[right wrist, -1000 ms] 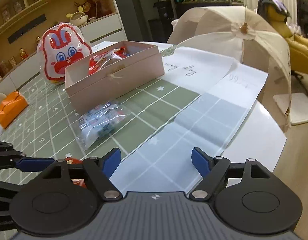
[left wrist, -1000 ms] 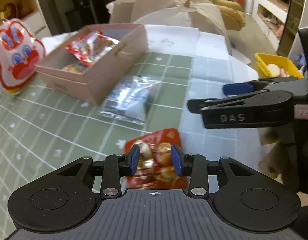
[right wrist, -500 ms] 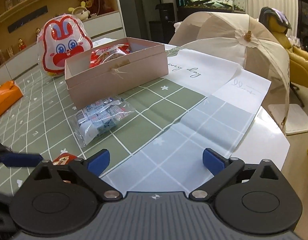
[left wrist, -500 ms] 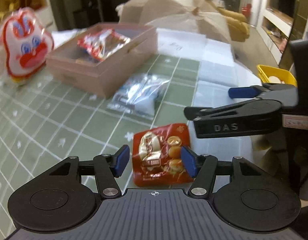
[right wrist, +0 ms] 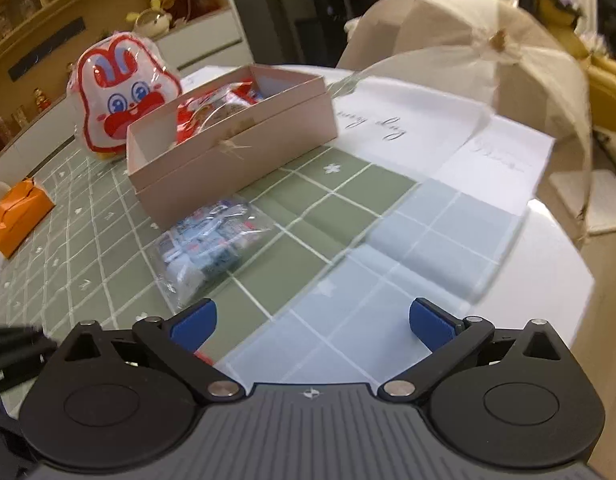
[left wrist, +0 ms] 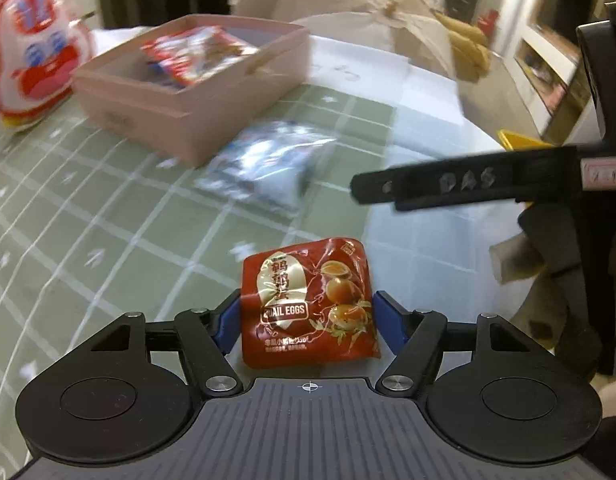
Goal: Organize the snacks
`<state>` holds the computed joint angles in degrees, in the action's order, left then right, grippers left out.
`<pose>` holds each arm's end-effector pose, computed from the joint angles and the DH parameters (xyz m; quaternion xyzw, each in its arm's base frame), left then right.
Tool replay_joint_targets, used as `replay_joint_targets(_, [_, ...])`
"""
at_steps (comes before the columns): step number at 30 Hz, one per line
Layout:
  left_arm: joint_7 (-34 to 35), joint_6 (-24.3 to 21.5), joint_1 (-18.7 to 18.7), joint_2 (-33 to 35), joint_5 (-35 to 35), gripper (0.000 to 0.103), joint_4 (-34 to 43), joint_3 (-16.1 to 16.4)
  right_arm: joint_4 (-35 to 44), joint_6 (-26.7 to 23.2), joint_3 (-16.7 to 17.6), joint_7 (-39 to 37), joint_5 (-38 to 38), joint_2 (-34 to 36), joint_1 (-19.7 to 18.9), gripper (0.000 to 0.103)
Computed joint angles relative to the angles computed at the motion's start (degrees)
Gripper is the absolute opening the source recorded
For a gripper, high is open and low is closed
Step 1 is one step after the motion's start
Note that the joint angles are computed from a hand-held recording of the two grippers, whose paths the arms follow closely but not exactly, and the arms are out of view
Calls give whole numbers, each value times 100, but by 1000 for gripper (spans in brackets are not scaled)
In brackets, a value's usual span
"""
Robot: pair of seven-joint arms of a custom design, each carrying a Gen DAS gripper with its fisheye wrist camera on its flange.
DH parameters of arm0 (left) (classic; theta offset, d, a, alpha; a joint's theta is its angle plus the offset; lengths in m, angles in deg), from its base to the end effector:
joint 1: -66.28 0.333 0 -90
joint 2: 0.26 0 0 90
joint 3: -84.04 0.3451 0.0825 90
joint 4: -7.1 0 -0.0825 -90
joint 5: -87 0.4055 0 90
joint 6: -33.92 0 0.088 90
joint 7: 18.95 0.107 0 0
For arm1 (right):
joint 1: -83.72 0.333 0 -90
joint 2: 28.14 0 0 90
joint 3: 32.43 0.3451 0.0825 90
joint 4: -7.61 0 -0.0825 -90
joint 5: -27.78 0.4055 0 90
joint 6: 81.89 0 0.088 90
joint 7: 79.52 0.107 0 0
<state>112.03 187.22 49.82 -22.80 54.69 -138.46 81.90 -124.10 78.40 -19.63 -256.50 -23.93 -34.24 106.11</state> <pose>0.4374 -0.1308 0.4797 -0.4431 0.8414 -0.2889 0.1104 0.4240 0.3468 0.4612 -0.5745 0.7256 -0.1715 0.3375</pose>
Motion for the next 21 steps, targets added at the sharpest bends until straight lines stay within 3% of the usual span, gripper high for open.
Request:
replay_joint_targets(4, [-469,110,228,-14,-39,74,-20,64,630,-100,-81,-749,423,541,142,102])
replay_joint_targets(8, [-784,293,295,32,-30,74,-10,63,1532,-331,-305,-439,804,1260,452,102])
replay_joint_targets(10, [-814,337,260,71,-96,73,5,113,2030,-741,-431,-278,737,1593,695,102])
replay_joint_targets(12, [-948,452,287,125,-74,74,24,92,2672,-1674,-455,-999,844,1981,949,103])
replay_joint_targets(14, [-939,378,237,169,-187,74,89,173,2879,-2061,-564,-1400,717,2127,1168,103])
replay_joint_targets(16, [-1013,288,294,198,-101,74,150,125,2654,-1794,-684,-1496,598,2000,1244,100])
replay_joint_targets(18, [-1116,268,350,230,5,74,191,52,2369,-1490,-764,-1415,505,1804,1237,87])
replay_joint_targets(21, [-1362,179,400,298,119,74,293,-26,1927,-1055,-790,-1355,506,1496,1110,80])
